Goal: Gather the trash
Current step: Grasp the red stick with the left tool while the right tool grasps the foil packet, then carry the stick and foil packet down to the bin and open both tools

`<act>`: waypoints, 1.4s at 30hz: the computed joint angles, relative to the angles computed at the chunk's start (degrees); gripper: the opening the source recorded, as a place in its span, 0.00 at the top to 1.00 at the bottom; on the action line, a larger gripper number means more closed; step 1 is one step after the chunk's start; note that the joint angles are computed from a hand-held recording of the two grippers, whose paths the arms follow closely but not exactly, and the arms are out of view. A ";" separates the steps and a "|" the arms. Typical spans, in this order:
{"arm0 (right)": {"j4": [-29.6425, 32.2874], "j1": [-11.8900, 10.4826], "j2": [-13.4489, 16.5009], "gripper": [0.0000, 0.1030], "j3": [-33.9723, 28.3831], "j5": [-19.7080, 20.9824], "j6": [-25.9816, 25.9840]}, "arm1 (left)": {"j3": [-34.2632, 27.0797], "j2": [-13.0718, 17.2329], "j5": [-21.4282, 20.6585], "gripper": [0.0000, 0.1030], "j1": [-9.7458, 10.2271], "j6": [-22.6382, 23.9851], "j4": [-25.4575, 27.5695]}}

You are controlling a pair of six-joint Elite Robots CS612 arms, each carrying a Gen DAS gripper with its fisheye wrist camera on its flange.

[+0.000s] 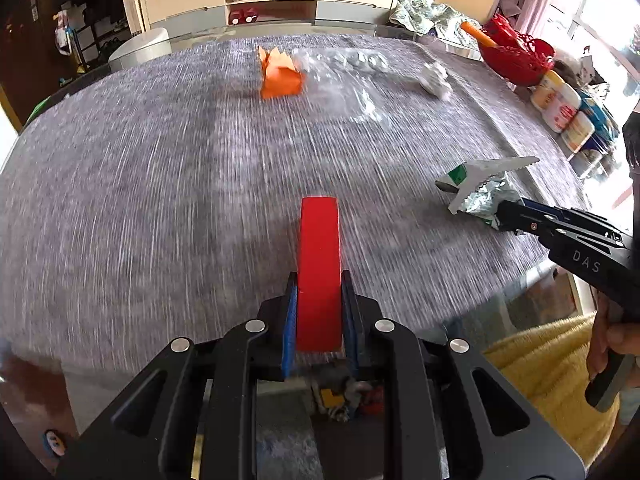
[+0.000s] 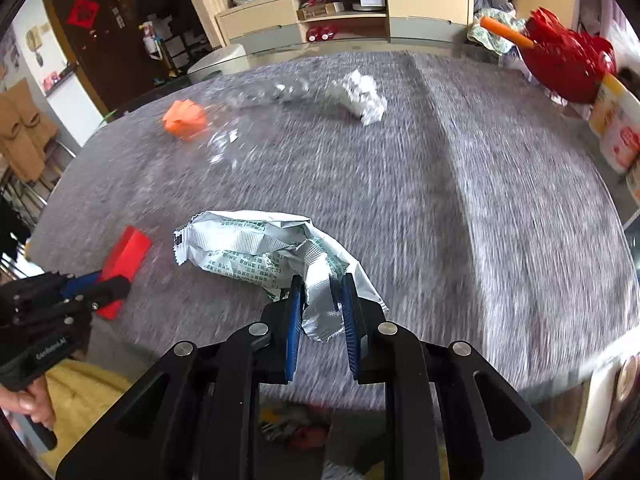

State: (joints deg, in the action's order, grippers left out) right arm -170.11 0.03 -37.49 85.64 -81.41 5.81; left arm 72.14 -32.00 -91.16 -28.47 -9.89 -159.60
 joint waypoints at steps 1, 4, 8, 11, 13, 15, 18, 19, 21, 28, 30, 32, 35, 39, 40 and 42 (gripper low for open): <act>-0.28 0.03 -0.31 0.81 0.61 0.22 0.25 | 1.36 -0.63 -0.29 0.83 -0.11 -0.18 -0.79; -1.85 0.26 -1.81 0.81 3.71 1.23 1.12 | 5.39 -2.59 -0.64 0.83 -0.47 -0.24 -3.16; -3.43 0.57 -3.47 0.81 6.95 1.64 1.07 | 10.55 -5.17 -1.60 0.83 -0.85 -0.27 -7.07; -4.11 0.90 -4.44 0.81 9.15 1.45 1.25 | 13.32 -6.38 -2.64 0.83 -1.00 -0.74 -8.74; -4.38 1.16 -4.84 0.81 10.37 1.39 1.51 | 14.70 -6.82 -3.65 0.83 -1.06 -1.01 -9.11; -4.47 1.37 -5.05 0.81 11.48 1.40 1.84 | 15.78 -7.06 -4.56 0.83 -1.15 -0.85 -8.96; -3.53 1.65 -4.78 0.81 12.00 1.20 2.33 | 16.76 -6.75 -5.91 0.83 -1.32 -1.27 -7.84; -3.19 1.76 -4.59 0.81 12.08 1.03 2.50 | 16.82 -6.57 -6.41 0.83 -1.28 -1.42 -7.62; -3.00 1.94 -4.34 0.81 12.41 0.62 2.81 | 16.92 -5.99 -8.02 0.83 -1.17 -1.96 -6.83; 0.04 2.63 -2.39 0.80 11.80 -0.01 3.96 | 16.11 -4.00 -9.22 0.83 -1.32 -1.95 -3.90; 1.19 2.71 -2.08 0.80 11.53 0.11 3.61 | 15.87 -3.59 -9.81 0.83 -1.36 -1.61 -3.26; 2.21 2.82 -1.61 0.80 11.20 0.80 3.45 | 15.54 -3.17 -10.26 0.83 -1.49 -0.91 -2.54; 2.94 3.00 -1.19 0.80 10.88 1.32 3.20 | 15.17 -2.75 -10.66 0.83 -1.58 -0.49 -1.81; 4.23 2.88 -0.79 0.79 10.50 2.43 2.90 | 14.55 -2.30 -11.12 0.83 -1.56 -0.57 -0.57; 4.68 2.76 -0.63 0.78 10.41 3.22 2.92 | 14.37 -2.14 -11.31 0.83 -1.51 -0.76 -0.25; 5.49 2.71 -0.38 0.78 10.11 4.15 2.81 | 14.09 -1.87 -11.94 0.83 -1.41 -0.71 0.17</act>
State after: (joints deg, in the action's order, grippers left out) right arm -164.62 2.74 -37.87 95.75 -77.25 8.62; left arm 86.23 -33.86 -103.10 -29.88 -10.60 -159.43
